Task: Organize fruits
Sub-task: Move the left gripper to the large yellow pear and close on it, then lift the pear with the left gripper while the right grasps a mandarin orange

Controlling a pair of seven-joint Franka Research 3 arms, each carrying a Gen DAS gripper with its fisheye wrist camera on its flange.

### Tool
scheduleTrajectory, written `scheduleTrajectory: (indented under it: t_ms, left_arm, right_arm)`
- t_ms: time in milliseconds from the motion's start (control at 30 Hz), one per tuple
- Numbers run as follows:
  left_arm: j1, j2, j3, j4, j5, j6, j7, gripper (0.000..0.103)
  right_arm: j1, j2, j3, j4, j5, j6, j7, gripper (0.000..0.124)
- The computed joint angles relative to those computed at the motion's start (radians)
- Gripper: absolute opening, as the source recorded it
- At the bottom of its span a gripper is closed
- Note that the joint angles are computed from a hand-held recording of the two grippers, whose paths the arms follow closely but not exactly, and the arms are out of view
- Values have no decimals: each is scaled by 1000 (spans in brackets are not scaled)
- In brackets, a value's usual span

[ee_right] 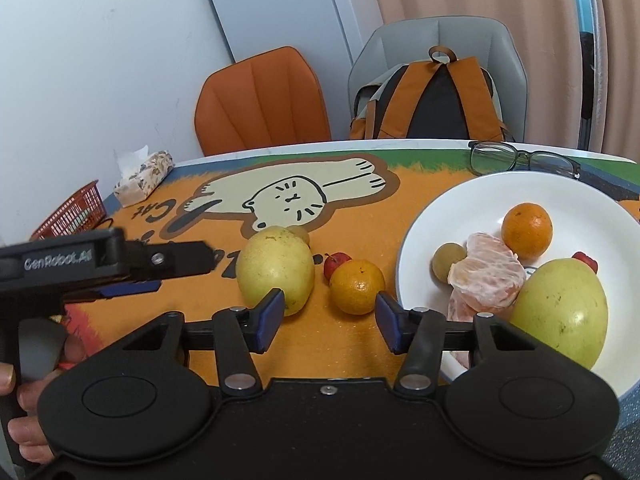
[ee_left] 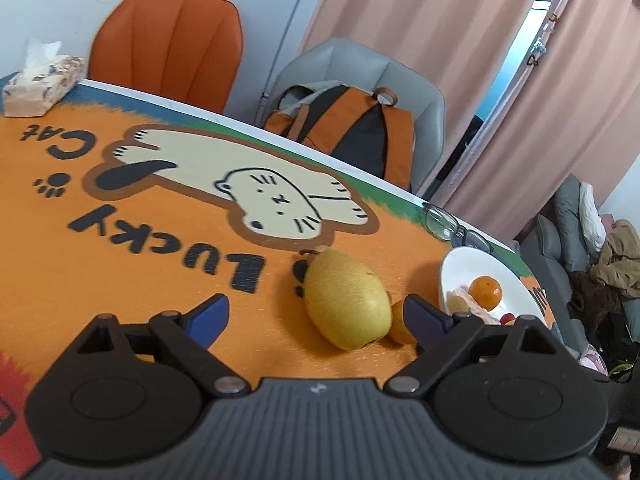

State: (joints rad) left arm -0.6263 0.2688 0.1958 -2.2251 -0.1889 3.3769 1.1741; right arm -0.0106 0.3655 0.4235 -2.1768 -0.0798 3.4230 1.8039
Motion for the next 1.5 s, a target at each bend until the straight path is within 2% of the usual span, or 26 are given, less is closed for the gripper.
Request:
scheduleTrajectory:
  t_ms: [100, 233, 333, 467, 667, 700, 767, 833, 900, 933, 1067, 1267, 1500]
  left_arm:
    - [35, 25, -36, 34, 26, -16, -22, 92]
    - [65, 57, -61, 71, 79, -33, -74, 89]
    - [59, 78, -51, 95, 115, -41, -110, 89]
    - [60, 106, -50, 131, 166, -56, -156, 89]
    - [95, 147, -83, 181, 238, -93, -229, 89]
    - [101, 153, -88, 185, 247, -97, -243, 87]
    - [138, 163, -121, 194, 271, -107, -268, 70]
    - [115, 170, -90, 189, 283, -84, -286, 62]
    - [157, 169, -128, 182, 314, -68, -305, 62]
    - [173, 168, -141, 178, 324, -63, -308, 61]
    - [143, 148, -106, 144, 320, -46, -324, 61]
    - [167, 115, -117, 99, 316, -39, -325, 61]
    - [153, 77, -87, 35, 274, -12, -301, 61]
  right_arm:
    - [15, 7, -16, 12, 5, -4, -15, 49]
    - [-20, 23, 11, 12, -14, 15, -12, 48]
    - [-60, 30, 39, 2, -52, 41, 12, 47]
    - [-51, 23, 19, -7, -94, 66, 34, 47]
    - [-84, 39, 34, -1, -171, 66, 94, 46]
    - [-80, 41, 30, 1, -174, 64, 97, 46]
    - [-72, 45, 22, 6, -177, 60, 100, 46]
    - [-75, 51, 25, 11, -180, 53, 105, 46]
    - [-70, 54, 22, 14, -174, 53, 103, 46]
    - [-63, 55, 17, 17, -167, 51, 101, 46]
    - [-22, 51, -14, 21, -126, 42, 79, 46]
    - [71, 39, -83, 26, -29, 31, 23, 48]
    - [279, 24, -247, 46, 173, 2, -103, 49]
